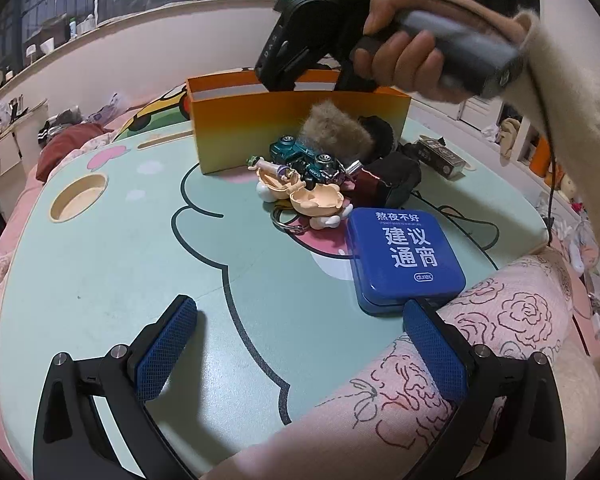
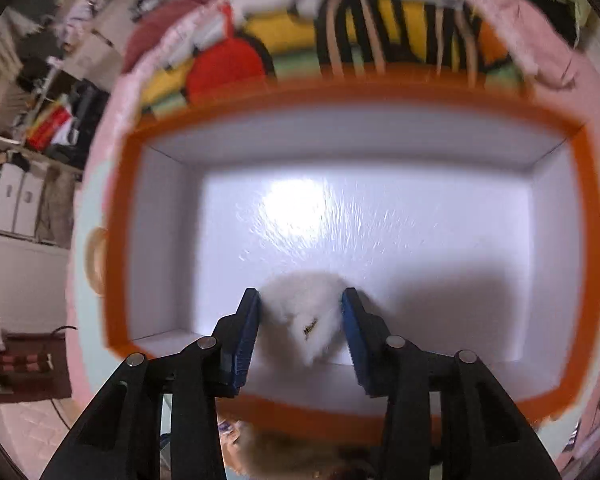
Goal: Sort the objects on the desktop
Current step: 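Reach into the orange box and grasp the white fluffy pompom with right tool, then lift the white pompom out and drop it on the table, open right tool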
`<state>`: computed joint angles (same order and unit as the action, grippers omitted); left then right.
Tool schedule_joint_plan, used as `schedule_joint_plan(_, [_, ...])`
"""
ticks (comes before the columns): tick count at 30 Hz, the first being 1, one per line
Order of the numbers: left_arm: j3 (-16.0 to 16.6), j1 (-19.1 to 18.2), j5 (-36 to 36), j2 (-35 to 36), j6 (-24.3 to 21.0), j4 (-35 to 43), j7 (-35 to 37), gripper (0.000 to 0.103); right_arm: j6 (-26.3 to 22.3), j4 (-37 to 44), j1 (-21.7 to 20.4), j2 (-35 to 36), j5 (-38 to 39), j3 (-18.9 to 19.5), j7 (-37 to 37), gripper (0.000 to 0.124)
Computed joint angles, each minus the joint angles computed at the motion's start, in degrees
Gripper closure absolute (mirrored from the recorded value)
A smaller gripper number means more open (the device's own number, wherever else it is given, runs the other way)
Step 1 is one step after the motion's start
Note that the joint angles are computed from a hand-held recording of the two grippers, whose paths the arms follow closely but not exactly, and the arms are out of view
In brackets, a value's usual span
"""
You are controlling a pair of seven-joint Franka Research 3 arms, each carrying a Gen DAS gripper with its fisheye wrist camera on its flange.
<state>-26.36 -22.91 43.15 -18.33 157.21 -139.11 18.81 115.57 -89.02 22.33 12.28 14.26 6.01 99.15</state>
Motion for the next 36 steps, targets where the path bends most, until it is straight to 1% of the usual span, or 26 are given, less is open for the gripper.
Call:
schedule_joint_plan(2, [-0.02, 0.00, 0.07, -0.03, 0.02, 0.02, -0.11, 0.000, 1.73, -1.55, 0.54, -1.26, -1.99, 0.02, -0.75, 0.085])
schedule_joint_plan(5, [-0.03, -0.02, 0.09, -0.08, 0.01, 0.01, -0.15, 0.000, 4.82, -4.54, 0.41, -3.62, -1.90, 0.06, -1.62, 0.088])
schedule_joint_plan(7, [-0.03, -0.01, 0.09, -0.10, 0.04, -0.03, -0.19, 0.000, 9.56, -8.55, -0.89, -6.71, 3.96, 0.20, -4.50, 0.088])
schedule_joint_plan(9, [-0.03, -0.01, 0.10, -0.10, 0.04, -0.03, -0.20, 0.000, 14.74, -12.81, -1.74, -11.19, 8.40, 0.07, -7.10, 0.088])
schedule_joint_plan(11, [-0.05, -0.01, 0.11, -0.13, 0.03, -0.04, -0.24, 0.000, 19.59, -17.39, -2.00, -16.48, 8.98, -0.05, -9.06, 0.088])
schedule_joint_plan(12, [-0.06, 0.01, 0.15, -0.14, 0.04, -0.05, -0.28, 0.000, 22.02, -20.81, -2.15, -20.61, 9.93, -0.33, -11.04, 0.088])
schedule_joint_plan(14, [-0.04, 0.00, 0.13, -0.15, 0.03, -0.06, -0.25, 0.000, 24.38, -26.06, -1.86, -26.61, 11.84, -0.76, -14.01, 0.088])
schedule_joint_plan(16, [-0.02, 0.00, 0.13, -0.19, 0.09, -0.12, -0.25, 0.000, 25.46, -32.36, -1.72, -33.36, 12.87, -1.37, -16.72, 0.088])
schedule_joint_plan(18, [-0.03, 0.02, 0.16, -0.21, 0.11, -0.15, -0.25, 0.000, 26.16, -39.21, -2.09, -39.86, 12.24, -1.24, -17.28, 0.087])
schedule_joint_plan(19, [-0.04, 0.05, 0.20, -0.22, 0.17, -0.17, -0.28, 0.000, 26.47, -41.72, -1.77, -41.65, 13.02, -1.38, -17.32, 0.087])
schedule_joint_plan(21, [-0.16, 0.13, 0.33, -0.19, 0.14, -0.10, -0.44, 0.000, 25.85, -46.99, 0.33, -45.07, 18.68, -4.19, -18.44, 0.087])
schedule_joint_plan(22, [-0.21, 0.10, 0.31, -0.13, -0.06, 0.01, -0.44, 0.000, 25.64, -50.16, 0.54, -47.48, 20.76, -4.98, -18.40, 0.087])
schedule_joint_plan(23, [-0.20, 0.04, 0.26, -0.11, -0.20, 0.07, -0.36, 0.000, 26.23, -52.71, -0.43, -48.97, 20.57, -4.22, -17.53, 0.087])
schedule_joint_plan(25, [-0.11, -0.04, 0.20, -0.14, -0.14, 0.03, -0.30, 0.000, 27.67, -56.09, -4.52, -50.23, 14.87, 0.33, -13.01, 0.087])
schedule_joint_plan(26, [-0.14, -0.03, 0.24, -0.14, -0.18, 0.04, -0.35, 0.000, 27.62, -56.78, -5.61, -50.07, 12.10, 1.89, -11.48, 0.087])
schedule_joint_plan(28, [-0.16, -0.04, 0.28, -0.10, -0.27, 0.13, -0.36, 0.000, 28.54, -57.55, -5.24, -49.51, 9.82, 2.50, -10.37, 0.085])
schedule_joint_plan(29, [-0.07, -0.06, 0.27, -0.17, -0.15, -0.01, -0.33, 0.000, 31.52, -58.66, -4.24, -49.79, 10.13, 2.50, -10.43, 0.085])
schedule_joint_plan(30, [-0.05, -0.08, 0.23, -0.19, -0.15, -0.02, -0.31, 0.000, 33.92, -59.57, -3.42, -50.10, 10.33, 2.39, -10.38, 0.080])
schedule_joint_plan(31, [-0.08, -0.07, 0.23, -0.19, -0.15, -0.02, -0.34, 0.000, 37.97, -60.48, -2.20, -49.88, 11.12, 2.38, -10.51, 0.064])
schedule_joint_plan(32, [-0.08, -0.07, 0.23, -0.19, -0.15, -0.02, -0.34, 0.000, 41.93, -62.35, 0.70, -51.17, 13.63, 0.66, -11.90, 0.054])
schedule_joint_plan(33, [-0.09, -0.06, 0.25, -0.17, -0.16, 0.00, -0.34, 0.000, 44.09, -63.49, 2.93, -52.04, 15.47, -0.75, -12.74, 0.042])
schedule_joint_plan(34, [-0.10, -0.05, 0.25, -0.18, -0.18, -0.01, -0.37, 0.000, 45.63, -65.14, 4.40, -54.09, 16.72, -1.57, -13.20, 0.040])
schedule_joint_plan(35, [-0.10, -0.06, 0.25, -0.18, -0.18, -0.01, -0.37, 0.000, 47.13, -66.86, 4.58, -56.35, 16.88, -0.82, -13.39, 0.038])
schedule_joint_plan(36, [-0.10, -0.06, 0.25, -0.18, -0.18, -0.01, -0.37, 0.000, 47.48, -68.10, 2.77, -58.29, 14.09, 1.76, -12.54, 0.035])
